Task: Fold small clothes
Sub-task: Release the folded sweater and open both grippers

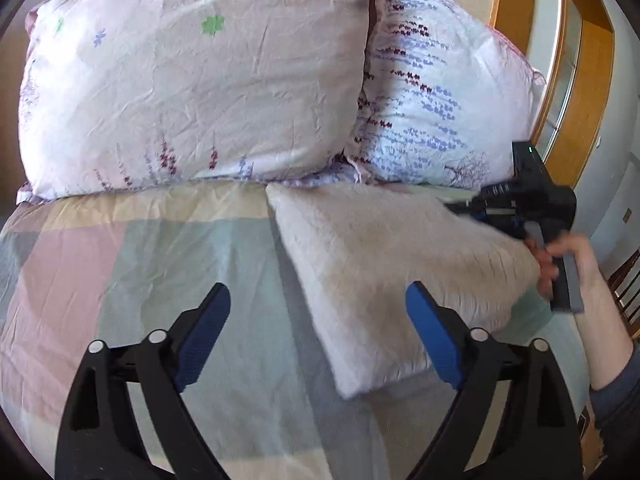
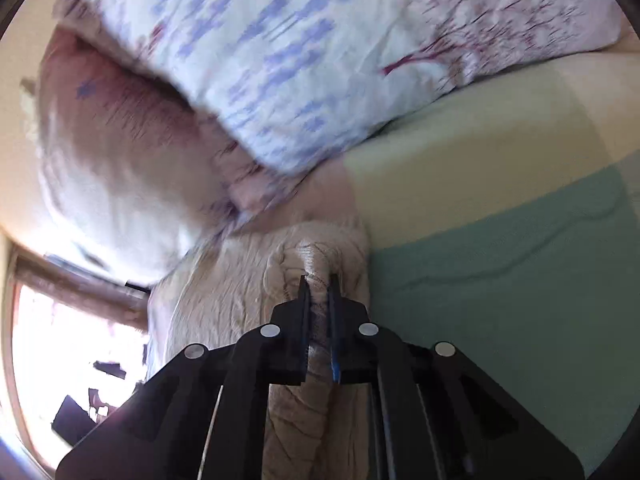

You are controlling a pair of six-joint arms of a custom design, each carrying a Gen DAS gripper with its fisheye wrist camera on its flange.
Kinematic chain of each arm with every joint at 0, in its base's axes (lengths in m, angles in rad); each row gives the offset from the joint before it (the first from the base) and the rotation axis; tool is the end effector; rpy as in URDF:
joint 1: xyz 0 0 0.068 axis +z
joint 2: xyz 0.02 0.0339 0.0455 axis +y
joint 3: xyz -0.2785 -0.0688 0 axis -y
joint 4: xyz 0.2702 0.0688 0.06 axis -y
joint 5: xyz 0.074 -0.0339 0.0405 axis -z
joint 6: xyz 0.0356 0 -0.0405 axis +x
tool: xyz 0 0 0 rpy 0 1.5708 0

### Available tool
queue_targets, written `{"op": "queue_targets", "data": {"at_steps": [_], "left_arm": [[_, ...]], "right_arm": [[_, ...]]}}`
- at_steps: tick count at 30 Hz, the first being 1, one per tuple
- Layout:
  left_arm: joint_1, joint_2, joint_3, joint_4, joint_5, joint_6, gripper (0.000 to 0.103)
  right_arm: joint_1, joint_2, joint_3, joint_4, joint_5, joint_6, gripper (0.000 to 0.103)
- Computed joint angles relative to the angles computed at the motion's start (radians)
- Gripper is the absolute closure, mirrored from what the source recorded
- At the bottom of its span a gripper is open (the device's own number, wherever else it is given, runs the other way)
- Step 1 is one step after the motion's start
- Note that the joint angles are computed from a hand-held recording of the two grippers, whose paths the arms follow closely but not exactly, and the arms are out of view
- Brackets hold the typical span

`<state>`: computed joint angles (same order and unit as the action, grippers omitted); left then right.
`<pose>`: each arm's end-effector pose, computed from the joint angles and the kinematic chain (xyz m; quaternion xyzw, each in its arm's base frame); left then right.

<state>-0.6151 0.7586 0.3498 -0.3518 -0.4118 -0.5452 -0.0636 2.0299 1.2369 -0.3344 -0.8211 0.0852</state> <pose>0.1445 -0.0847 0.1792 -0.0491 0.9019 -0.0543 0.4257 0.4187 -0.0006 0.1240 -0.0210 0.8985 0.3915 0.1974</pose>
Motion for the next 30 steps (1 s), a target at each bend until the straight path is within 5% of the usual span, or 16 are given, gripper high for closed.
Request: {"op": "queue_targets", "data": {"at_steps": [2,6,8,11,13,15,16,18,22,26,30], "left_arm": [[-0.105,0.080,0.020,0.002,-0.133,-0.099,0.002],[-0.194,0.044,0.005,-0.115,-0.195,-0.246,0.002],[-0.235,0.040,-0.007,-0.148,-0.214,-0.307,0.002],[-0.251,0.079,-0.016,-0.132,-0.193,-0.350,0.002],[-0.250,0.146,-0.003,-0.115,-0.181,-0.388,0.002],[-0.244,0.215,0.008,-0.080,-0.155,-0.411,0.002],[-0.239,0.244,0.015,-0.070,-0.140,-0.417,0.002],[-0.237,0.316,0.040,-0.067,-0.127,-0.443,0.002],[-0.272,0.448,0.078,-0.066,-0.158,-0.478,0.002],[-0.296,0.540,0.128,-0.117,-0.175,-0.494,0.002],[-0.284,0.525,0.120,-0.114,-0.156,-0.487,0.002]], "right_arm": [[-0.004,0.000,0.019,-0.019,0.034,0.024,0.095],[-0.066,-0.218,-0.166,0.028,-0.019,-0.045,0.081],[-0.160,-0.350,-0.281,0.001,-0.203,-0.171,0.046],[-0.203,-0.458,-0.361,-0.236,-0.273,-0.465,0.044],[-0.165,-0.446,-0.398,-0.261,-0.201,-0.515,0.044],[-0.075,-0.393,-0.437,-0.081,-0.015,-0.348,0.048],[-0.071,-0.370,-0.439,-0.060,0.017,-0.324,0.056],[-0.118,-0.423,-0.486,-0.034,-0.029,-0.304,0.055],[-0.200,-0.713,-0.666,0.005,0.013,-0.342,0.013],[-0.099,-0.896,-0.854,0.101,0.268,-0.355,0.013],[0.077,-0.867,-0.948,0.268,0.500,-0.309,0.011]]}}
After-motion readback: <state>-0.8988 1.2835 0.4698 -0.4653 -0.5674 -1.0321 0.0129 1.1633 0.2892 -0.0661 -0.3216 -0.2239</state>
